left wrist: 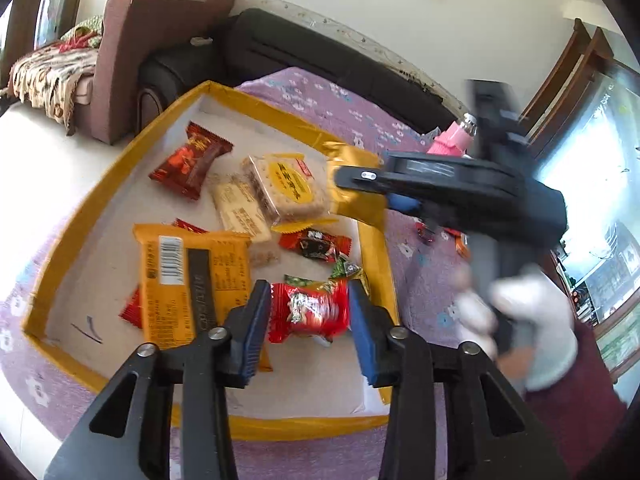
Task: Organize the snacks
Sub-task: 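Grasp a red candy with the left tool while the right carries the yellow pack to the tray, then drop the red candy and yellow pack into the tray by opening both tools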
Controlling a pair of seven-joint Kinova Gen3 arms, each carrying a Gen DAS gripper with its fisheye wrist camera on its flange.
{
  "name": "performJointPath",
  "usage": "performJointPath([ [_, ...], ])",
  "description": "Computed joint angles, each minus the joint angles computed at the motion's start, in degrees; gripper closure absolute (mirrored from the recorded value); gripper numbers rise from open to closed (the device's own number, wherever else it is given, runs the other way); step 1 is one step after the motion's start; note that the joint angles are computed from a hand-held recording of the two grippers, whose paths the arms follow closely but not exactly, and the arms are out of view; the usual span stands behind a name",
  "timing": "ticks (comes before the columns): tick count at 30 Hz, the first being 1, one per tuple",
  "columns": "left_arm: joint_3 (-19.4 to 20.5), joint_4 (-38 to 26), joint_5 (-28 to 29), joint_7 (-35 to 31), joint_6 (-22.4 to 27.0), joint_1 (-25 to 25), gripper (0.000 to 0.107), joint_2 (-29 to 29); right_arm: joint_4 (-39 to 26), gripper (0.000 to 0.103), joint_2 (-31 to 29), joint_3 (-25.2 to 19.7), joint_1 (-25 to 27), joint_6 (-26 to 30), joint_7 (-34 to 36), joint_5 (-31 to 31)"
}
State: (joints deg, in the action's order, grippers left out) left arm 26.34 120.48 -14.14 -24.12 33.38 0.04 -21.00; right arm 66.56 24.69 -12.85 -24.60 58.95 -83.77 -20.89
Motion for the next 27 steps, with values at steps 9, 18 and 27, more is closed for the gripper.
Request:
performJointPath([
  [9, 0.0, 1.7, 0.5, -1.9, -0.6, -1.4, 0.037, -5.0, -7.5, 0.052, 4.7, 1.6, -3.7, -0.6, -6.5, 5.2],
  [18, 3.9, -0.5, 3.6, -3.5, -0.8, -3.8, 0.037, -6.3, 6.1, 0.047, -8.6, 1.8, 10.1, -2.1, 5.1, -2.5],
  [27, 11.6, -6.2, 3.1, -0.6, -1.1, -4.7, 0.036, -0.2, 16.5, 0.042, -15.7, 9.9, 22.5, -0.8, 12.3, -4.1],
])
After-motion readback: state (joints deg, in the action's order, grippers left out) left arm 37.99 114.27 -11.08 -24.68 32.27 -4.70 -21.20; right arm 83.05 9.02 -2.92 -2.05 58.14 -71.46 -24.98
